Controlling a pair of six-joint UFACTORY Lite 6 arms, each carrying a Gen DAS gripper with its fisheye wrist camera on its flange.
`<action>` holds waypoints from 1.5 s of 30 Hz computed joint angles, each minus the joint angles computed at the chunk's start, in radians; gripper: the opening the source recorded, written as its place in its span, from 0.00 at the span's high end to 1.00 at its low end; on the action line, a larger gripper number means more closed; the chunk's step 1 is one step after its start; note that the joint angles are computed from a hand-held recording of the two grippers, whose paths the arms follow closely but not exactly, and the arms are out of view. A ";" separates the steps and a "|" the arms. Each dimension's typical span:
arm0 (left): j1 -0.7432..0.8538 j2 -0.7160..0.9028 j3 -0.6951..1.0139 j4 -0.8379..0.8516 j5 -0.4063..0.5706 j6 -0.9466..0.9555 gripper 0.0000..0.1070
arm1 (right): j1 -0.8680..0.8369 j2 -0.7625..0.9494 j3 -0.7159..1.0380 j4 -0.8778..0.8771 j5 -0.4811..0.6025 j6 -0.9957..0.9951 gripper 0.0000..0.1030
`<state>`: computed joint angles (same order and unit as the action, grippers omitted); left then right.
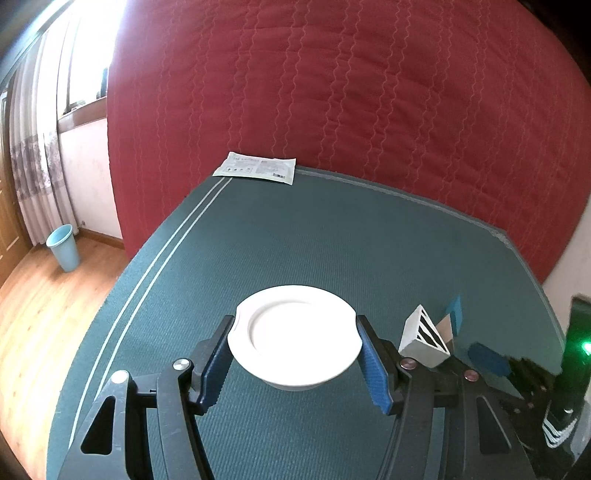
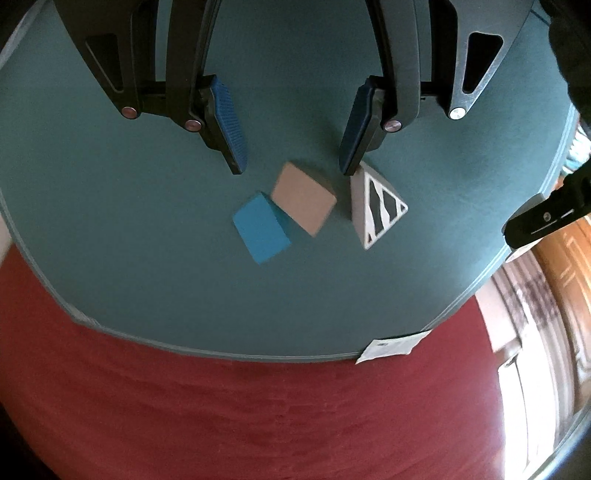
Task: Organize rigid objects
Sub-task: 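Lower the open right tool onto the tan wedge block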
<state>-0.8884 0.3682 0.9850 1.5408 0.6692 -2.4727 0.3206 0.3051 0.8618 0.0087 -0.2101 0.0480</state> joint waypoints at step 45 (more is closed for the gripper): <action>-0.005 0.013 0.002 0.019 -0.025 -0.021 0.39 | -0.041 -0.217 -0.281 -0.381 -0.065 0.182 0.73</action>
